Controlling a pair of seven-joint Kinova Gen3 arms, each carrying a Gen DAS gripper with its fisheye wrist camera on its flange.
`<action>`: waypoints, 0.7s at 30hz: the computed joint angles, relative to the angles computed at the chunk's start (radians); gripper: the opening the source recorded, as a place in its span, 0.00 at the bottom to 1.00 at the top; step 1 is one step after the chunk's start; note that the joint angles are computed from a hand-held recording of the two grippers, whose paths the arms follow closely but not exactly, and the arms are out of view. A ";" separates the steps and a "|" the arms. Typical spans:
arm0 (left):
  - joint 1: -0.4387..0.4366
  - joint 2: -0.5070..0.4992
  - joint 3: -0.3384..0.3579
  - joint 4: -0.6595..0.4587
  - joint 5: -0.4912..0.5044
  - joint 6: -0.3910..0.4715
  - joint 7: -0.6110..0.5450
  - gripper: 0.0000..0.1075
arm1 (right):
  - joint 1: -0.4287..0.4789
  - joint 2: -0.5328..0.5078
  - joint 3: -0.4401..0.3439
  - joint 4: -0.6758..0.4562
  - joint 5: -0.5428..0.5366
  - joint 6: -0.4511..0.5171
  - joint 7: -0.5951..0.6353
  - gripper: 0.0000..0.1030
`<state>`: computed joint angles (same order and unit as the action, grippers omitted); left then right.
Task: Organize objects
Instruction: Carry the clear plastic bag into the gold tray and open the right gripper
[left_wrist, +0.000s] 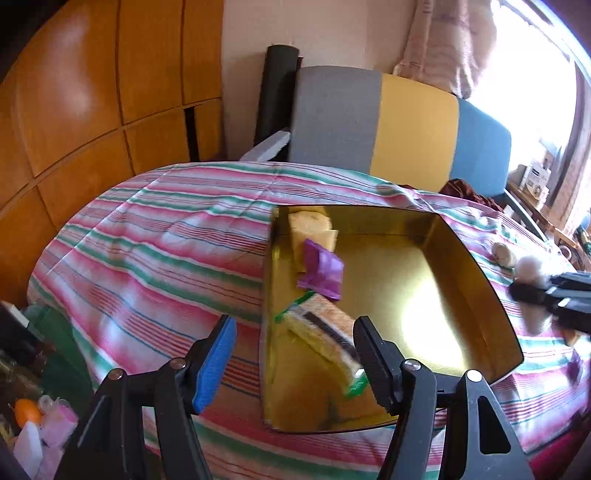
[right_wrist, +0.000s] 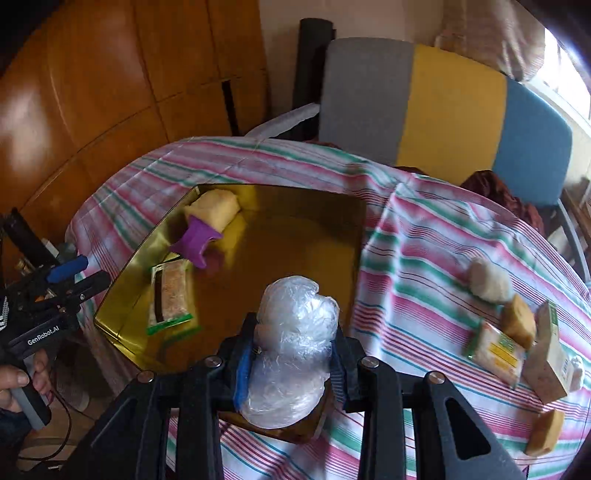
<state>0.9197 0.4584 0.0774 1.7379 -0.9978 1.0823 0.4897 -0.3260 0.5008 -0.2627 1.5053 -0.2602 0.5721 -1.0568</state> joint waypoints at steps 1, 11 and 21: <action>0.003 -0.007 -0.002 0.009 0.005 0.010 0.008 0.62 | -0.034 0.019 0.015 -0.016 0.020 0.012 -0.021 0.33; -0.024 -0.043 0.021 0.092 0.030 0.009 0.097 0.64 | -0.210 0.227 0.044 -0.229 0.127 0.211 -0.202 0.38; -0.021 -0.038 0.028 0.092 0.019 0.014 0.099 0.66 | -0.154 0.207 -0.045 -0.153 -0.008 0.173 -0.031 0.48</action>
